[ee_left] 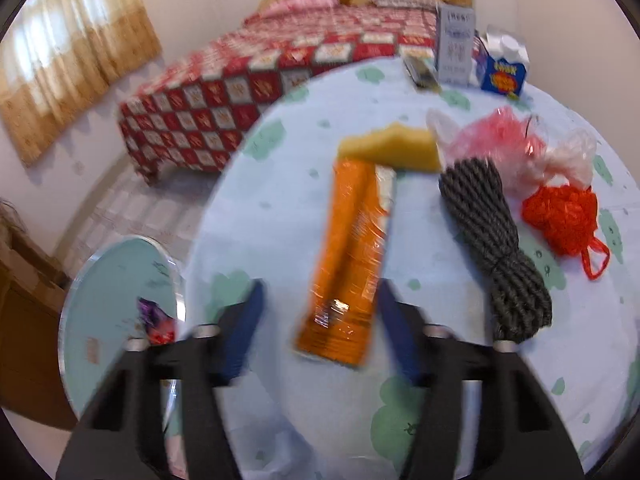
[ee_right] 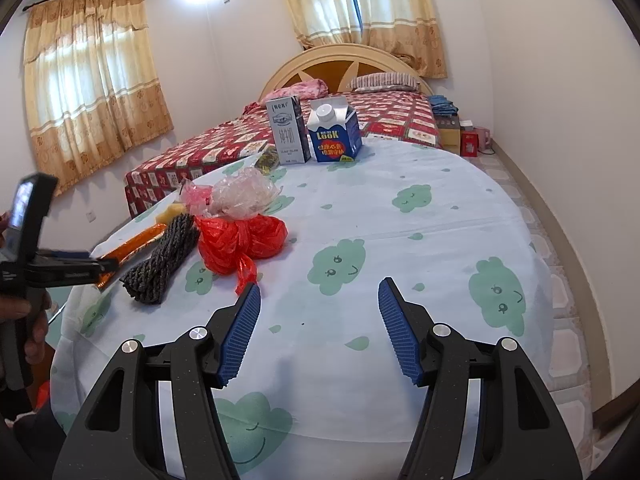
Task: Collect trash
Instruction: 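Move both grippers back to the table toward the orange wrapper and black mesh roll, then grasp the orange snack wrapper with the left gripper while the right gripper grasps the black mesh roll, then carry the orange wrapper and black mesh roll over the teal bin with both grippers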
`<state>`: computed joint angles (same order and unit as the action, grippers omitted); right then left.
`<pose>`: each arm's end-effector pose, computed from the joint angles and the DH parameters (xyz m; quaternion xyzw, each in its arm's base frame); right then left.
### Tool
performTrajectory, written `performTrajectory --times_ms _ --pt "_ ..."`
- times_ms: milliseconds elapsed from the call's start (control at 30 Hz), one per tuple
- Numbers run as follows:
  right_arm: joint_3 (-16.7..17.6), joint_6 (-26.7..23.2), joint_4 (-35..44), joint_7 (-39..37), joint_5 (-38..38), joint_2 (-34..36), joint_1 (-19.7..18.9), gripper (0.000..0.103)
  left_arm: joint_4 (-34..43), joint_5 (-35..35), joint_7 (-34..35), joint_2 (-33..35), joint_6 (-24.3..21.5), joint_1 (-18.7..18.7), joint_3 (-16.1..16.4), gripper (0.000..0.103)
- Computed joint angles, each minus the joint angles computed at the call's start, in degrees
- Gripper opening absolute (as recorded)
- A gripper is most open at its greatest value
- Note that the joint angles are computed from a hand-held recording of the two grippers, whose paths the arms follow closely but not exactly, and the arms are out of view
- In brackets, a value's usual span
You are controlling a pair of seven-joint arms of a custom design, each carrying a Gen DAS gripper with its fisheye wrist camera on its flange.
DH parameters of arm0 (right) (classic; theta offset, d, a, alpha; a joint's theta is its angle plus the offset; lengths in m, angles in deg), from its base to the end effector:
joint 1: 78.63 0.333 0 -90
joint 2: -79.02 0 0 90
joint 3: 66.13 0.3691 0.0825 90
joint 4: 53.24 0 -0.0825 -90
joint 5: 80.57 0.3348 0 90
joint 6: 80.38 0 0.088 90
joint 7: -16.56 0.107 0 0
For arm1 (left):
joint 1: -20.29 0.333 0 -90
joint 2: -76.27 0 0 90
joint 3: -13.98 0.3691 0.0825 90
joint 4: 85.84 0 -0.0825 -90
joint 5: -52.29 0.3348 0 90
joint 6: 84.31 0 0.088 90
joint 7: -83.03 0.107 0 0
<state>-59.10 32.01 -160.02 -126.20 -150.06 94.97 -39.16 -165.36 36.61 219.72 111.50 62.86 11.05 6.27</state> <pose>0.4606 0.3856 0.4673 -0.3284 0.8035 -0.4127 0.2760 0.7265 -0.1858 0.4804 -0.3239 0.8944 -0.2570 0.1707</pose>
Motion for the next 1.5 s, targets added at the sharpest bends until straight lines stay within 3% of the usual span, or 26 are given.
performTrajectory --times_ms 133,333,533,667,767,900,1000,1200,1500 --pt "-0.2 0.0 1.2 -1.6 0.3 0.5 -0.2 0.061 -1.1 -2.3 5.4 -0.6 0.5 2.2 -2.5 0.024" --pt "-1.0 1.6 6.0 -5.9 -0.1 2.6 -0.6 0.06 -4.6 -9.4 15.3 -4.0 2.8 6.5 -6.0 0.022" --pt "-3.6 9.1 18.5 -15.5 0.8 10.2 -1.8 0.05 -6.1 -14.5 20.6 -5.7 4.8 9.0 -5.4 0.023" --pt "-4.1 14.8 29.2 -26.4 7.9 17.3 -4.0 0.045 -4.5 -15.3 20.1 -4.9 4.7 9.7 -4.0 0.023" --pt "-3.6 15.2 35.1 -33.1 15.3 21.2 -5.4 0.044 -1.9 -14.7 17.8 -3.4 3.9 9.7 -2.9 0.023" --pt "-3.9 17.1 37.6 -37.8 21.6 22.8 -6.2 0.021 1.1 -14.7 16.6 -1.8 3.0 10.9 -3.1 0.023" --pt "-6.4 17.9 37.8 -37.7 22.2 23.0 -4.4 0.012 2.8 -14.8 15.6 -0.8 2.6 11.7 -2.9 0.023" --pt "-11.3 15.2 46.1 -43.5 21.9 27.1 0.2 0.01 6.6 -14.2 13.5 0.9 1.6 12.9 -2.5 0.023" --pt "-14.6 12.4 61.5 -54.0 26.5 35.0 0.6 0.01 11.4 -12.6 9.9 3.5 2.7 13.7 -2.0 0.023"
